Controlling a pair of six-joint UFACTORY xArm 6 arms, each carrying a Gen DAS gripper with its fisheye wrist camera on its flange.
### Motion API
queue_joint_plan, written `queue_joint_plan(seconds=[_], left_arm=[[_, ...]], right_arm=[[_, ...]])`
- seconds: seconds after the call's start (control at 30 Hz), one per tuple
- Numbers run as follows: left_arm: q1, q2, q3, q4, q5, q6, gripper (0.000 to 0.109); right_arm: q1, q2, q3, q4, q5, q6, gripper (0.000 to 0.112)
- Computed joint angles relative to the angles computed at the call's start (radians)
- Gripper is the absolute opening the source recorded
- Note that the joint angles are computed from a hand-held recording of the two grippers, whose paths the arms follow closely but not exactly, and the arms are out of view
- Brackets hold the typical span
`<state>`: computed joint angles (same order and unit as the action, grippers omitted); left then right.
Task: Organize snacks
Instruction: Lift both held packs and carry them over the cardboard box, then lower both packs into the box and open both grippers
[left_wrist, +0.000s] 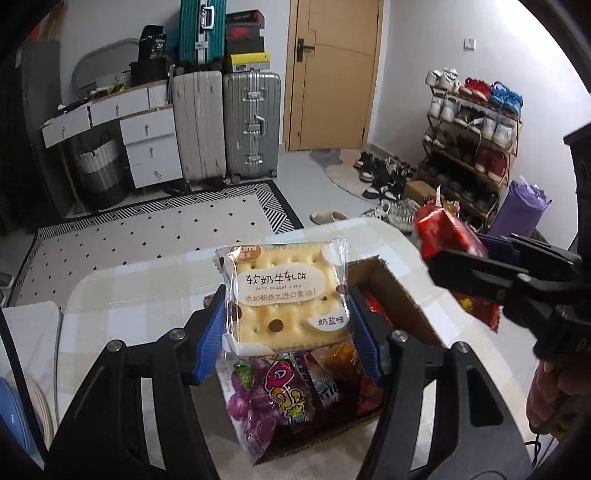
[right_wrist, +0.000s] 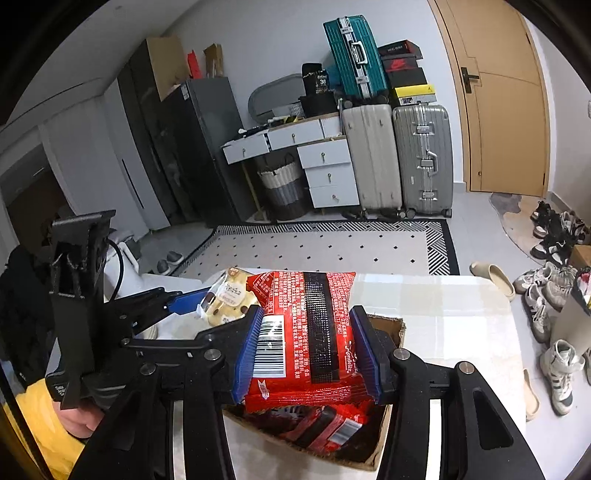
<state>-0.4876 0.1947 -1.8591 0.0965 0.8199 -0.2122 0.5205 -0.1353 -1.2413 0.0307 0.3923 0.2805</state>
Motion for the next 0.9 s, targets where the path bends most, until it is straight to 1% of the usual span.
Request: queue_joint_plan(seconds=[0.13,0.2,0.3,0.43,0.47,0.57,0.7,0.77,0.9], left_arm=[[0.003,0.085,-0.071,-0.005,0.016,0.015,0.058],[-0.003,0.101,-0.072,0.011,0.009,0.0,0.059],[-0.004,0.139,-0.107,0.005,0.022,0.0,0.059],[-0.015,0.206,-0.184,0.025,0.05,-0.007,0.059],[-0.017,0.192,-0.162,0.026,0.045,-0.014,0.059],[-0.023,0.205,-0.176,0.021,0.057,-0.012,0.059],[-0.037,0.252,-0.237,0.032,0.083,-0.015,0.059],[-0.034,0.218,-0.186,0.023,0.062,-0.008,0.059],[-0.038,0.235,-0.207,0.021,0.079,-0.001,0.061]], right_arm=[[-0.004,0.035,-0.001,0.012,-0.016,-0.021,0.048],[-0.007,0.048,0.0,0.028,-0.019,-0.035,0.048],[-0.012,0.057,0.008,0.027,-0.03,-0.027,0.048],[-0.021,0.074,0.004,0.043,-0.02,-0.035,0.048],[-0.022,0.077,0.002,0.059,-0.019,-0.046,0.048],[-0.025,0.078,0.007,0.042,-0.019,-0.034,0.048],[-0.027,0.083,0.008,0.055,-0.012,-0.036,0.048],[-0.027,0.083,0.007,0.033,-0.005,-0.009,0.048],[-0.031,0.082,0.016,0.028,-0.01,-0.001,0.048]])
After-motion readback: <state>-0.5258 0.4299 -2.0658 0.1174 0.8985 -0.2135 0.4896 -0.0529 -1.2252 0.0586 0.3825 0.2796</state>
